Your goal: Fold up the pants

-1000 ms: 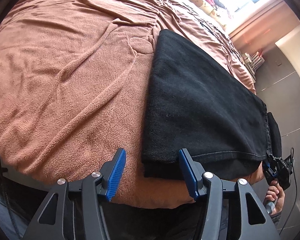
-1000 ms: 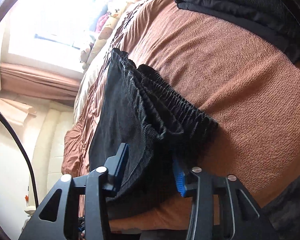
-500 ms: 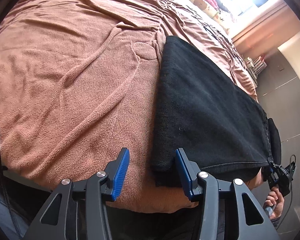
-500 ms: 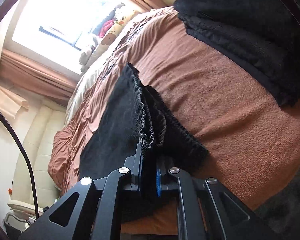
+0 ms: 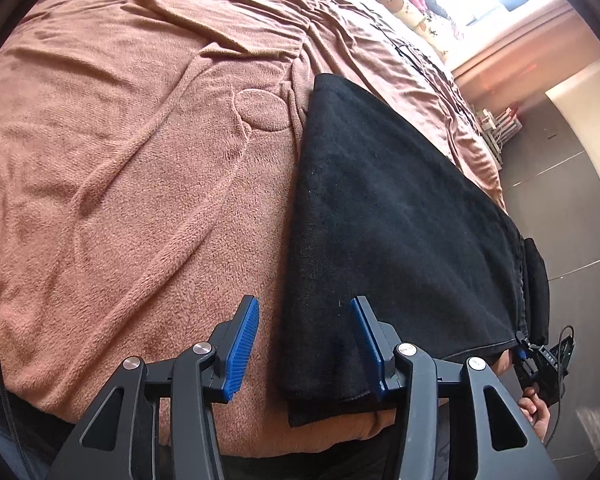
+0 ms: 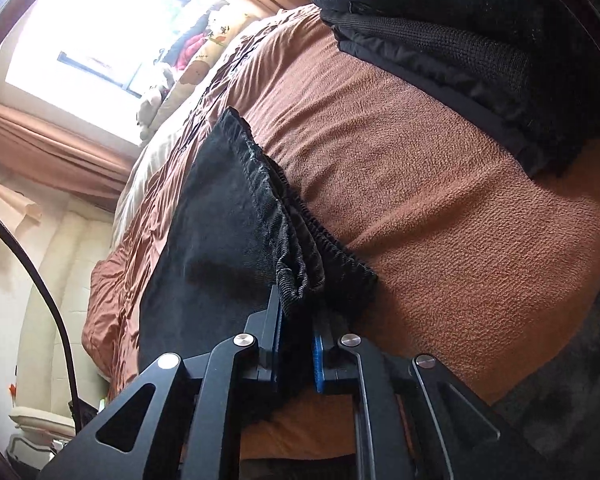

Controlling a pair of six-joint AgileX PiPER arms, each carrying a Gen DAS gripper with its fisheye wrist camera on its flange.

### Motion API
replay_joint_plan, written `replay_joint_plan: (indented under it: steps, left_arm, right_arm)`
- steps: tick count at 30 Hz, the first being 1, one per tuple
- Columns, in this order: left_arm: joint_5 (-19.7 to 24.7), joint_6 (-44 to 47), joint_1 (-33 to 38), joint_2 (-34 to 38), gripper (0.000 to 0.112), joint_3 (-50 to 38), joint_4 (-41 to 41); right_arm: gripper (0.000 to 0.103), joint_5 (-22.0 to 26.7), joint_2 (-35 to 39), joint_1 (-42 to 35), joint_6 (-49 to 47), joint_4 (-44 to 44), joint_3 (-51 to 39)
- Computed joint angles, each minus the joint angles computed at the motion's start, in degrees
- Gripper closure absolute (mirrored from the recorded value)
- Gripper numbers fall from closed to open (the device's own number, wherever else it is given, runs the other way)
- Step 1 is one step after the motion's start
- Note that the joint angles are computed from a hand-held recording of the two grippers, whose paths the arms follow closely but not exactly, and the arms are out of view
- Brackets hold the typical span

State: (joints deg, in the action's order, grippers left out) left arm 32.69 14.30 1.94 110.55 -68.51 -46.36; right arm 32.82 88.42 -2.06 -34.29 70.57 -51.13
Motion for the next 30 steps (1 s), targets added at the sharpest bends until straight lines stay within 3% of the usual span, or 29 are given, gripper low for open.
replay_joint_plan:
  steps: [3,5,7,13,20,30]
  left_arm:
    - [1.08,0.45,0.07,1.96,0.062,-2.07,-0.42]
    - [1.64,0.40,0.06,3.27,0.062,-3.43,-0.40]
    - [2.38,0.86,0.23,4.59,0.062,-4.89,-0.85]
    - [4.65,0.70,0.75,8.43,0.062,-10.41,-0.47]
    - [8.03,-1.19,1.34,13.10,0.078,-17.84,0.77]
    - [14.04,-3.88,3.01,21.13,0.083,-29.37,-0.42]
  right_arm:
    - [0.081,0.48,-1.15,-0.05,1.47,-2.32,0.31]
    - [0.061,1.18,-1.64,-0.41,2.17,-2.88,0.83]
    - [0.056,0.65,-2.28,-0.47,0.75,-1.15,1.98]
    - [0.055,1.36,0.52,0.07,-1.89,2.77,2.34]
    - [0.055,1.87,3.81,0.28,-6.86,9.51,1.83]
    - [0.054,3.26,6.27,-0.43,-17.74,21.74,4.35]
